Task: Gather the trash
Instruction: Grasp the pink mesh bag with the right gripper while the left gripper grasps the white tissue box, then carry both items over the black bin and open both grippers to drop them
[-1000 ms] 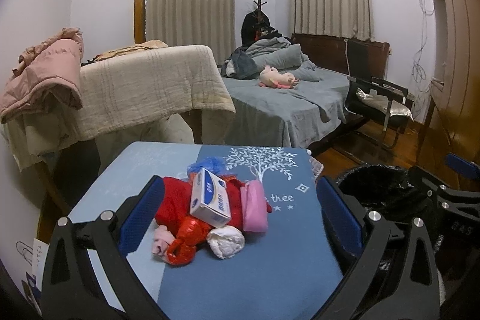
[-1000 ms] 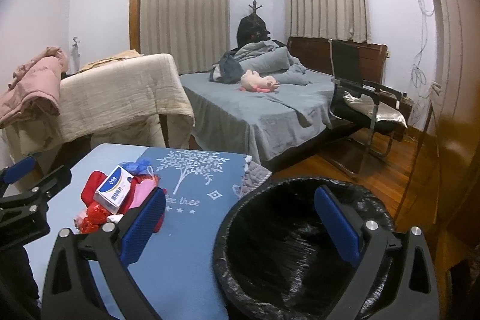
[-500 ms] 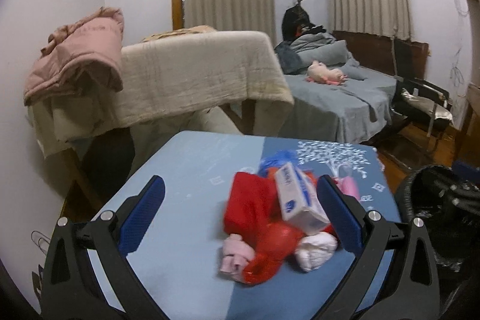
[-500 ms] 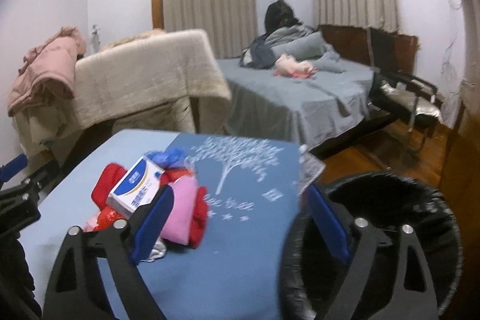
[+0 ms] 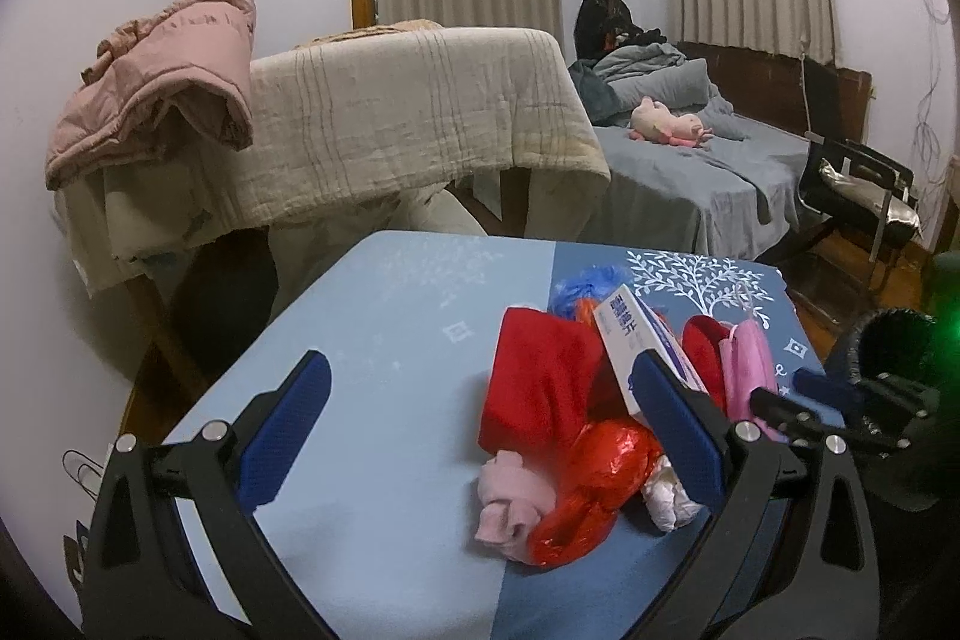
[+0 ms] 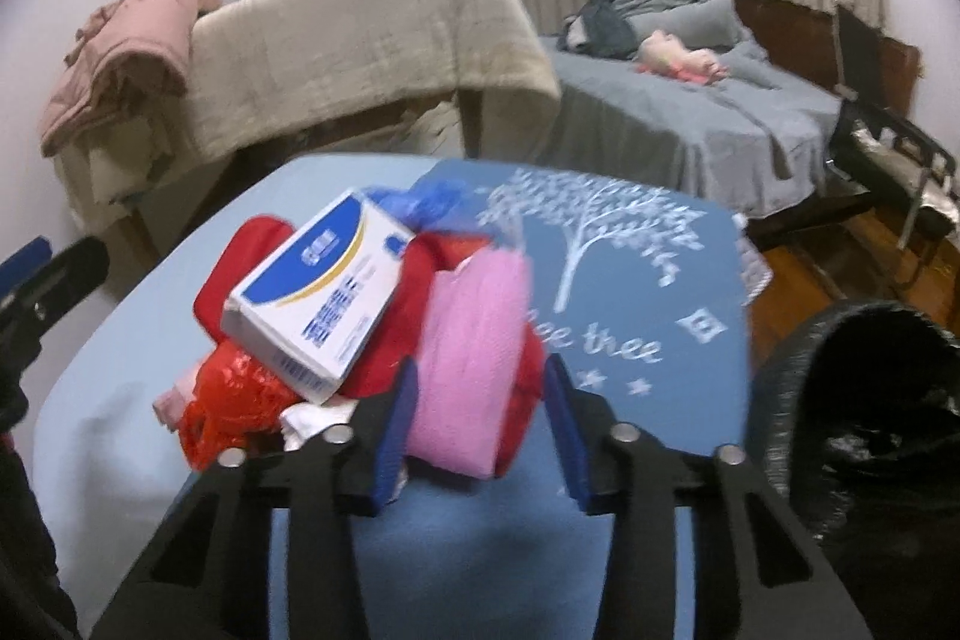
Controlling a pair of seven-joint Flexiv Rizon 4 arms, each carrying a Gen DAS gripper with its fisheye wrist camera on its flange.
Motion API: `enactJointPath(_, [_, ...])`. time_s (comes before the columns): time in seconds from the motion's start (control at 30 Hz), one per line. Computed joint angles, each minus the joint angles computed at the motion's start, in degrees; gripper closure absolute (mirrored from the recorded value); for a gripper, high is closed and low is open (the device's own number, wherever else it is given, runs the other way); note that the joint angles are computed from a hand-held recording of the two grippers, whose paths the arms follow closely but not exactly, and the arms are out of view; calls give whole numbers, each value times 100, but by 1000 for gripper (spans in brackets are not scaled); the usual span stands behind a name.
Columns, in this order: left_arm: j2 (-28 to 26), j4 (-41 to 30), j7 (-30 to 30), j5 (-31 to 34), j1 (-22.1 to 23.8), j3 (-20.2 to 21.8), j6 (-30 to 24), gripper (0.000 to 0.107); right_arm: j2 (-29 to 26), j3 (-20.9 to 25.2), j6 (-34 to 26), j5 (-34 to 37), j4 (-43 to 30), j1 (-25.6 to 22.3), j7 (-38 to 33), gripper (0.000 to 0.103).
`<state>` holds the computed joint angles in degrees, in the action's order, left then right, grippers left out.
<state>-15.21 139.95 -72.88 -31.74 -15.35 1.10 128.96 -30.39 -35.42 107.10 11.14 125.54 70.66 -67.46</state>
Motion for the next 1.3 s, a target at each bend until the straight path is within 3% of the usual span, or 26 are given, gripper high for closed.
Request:
enactJointPath(0.1, [-1, -27, -113, 205, 119, -24, -119, 15, 99, 587, 11, -200, -69, -517, -49, 87])
enactJointPath(0.23, [44, -83, -421, 766, 400, -108, -407, 25, 259, 1050, 195, -248, -20, -924, -214, 93])
enactJointPath(0.5, [-135, -453, -623, 1216, 359, -164, -813, 35, 701, 993, 317, 210, 176, -843, -663, 93])
enactJointPath(0.67, [-370, -729, -462, 1015, 67, -47, -1100, 40, 806, 572, 325, 476, 245, -496, -921, 93])
enactJointPath(0.8, [-528, -932, -263, 716, -252, 169, -1457, 42, 840, 536, 349, 566, 283, -499, -1005, 93])
enactJointPath(0.93, [-588, -1067, -467, 951, 8, -38, -1839, 48, 845, 748, 362, 549, 298, -724, -1043, 93])
enactJointPath(1.0, [-585, -1103, -622, 1233, 247, -231, -1947, 59, 831, 810, 344, 557, 292, -795, -1040, 93])
enactJointPath(1.23, [-533, -1033, -914, 1415, -14, 51, -1645, 70, 860, 908, 381, 588, 310, -913, -1051, 93])
enactJointPath(1.3, [-497, -973, -840, 1252, -275, 235, -1521, 71, 879, 929, 398, 611, 315, -924, -1069, 93])
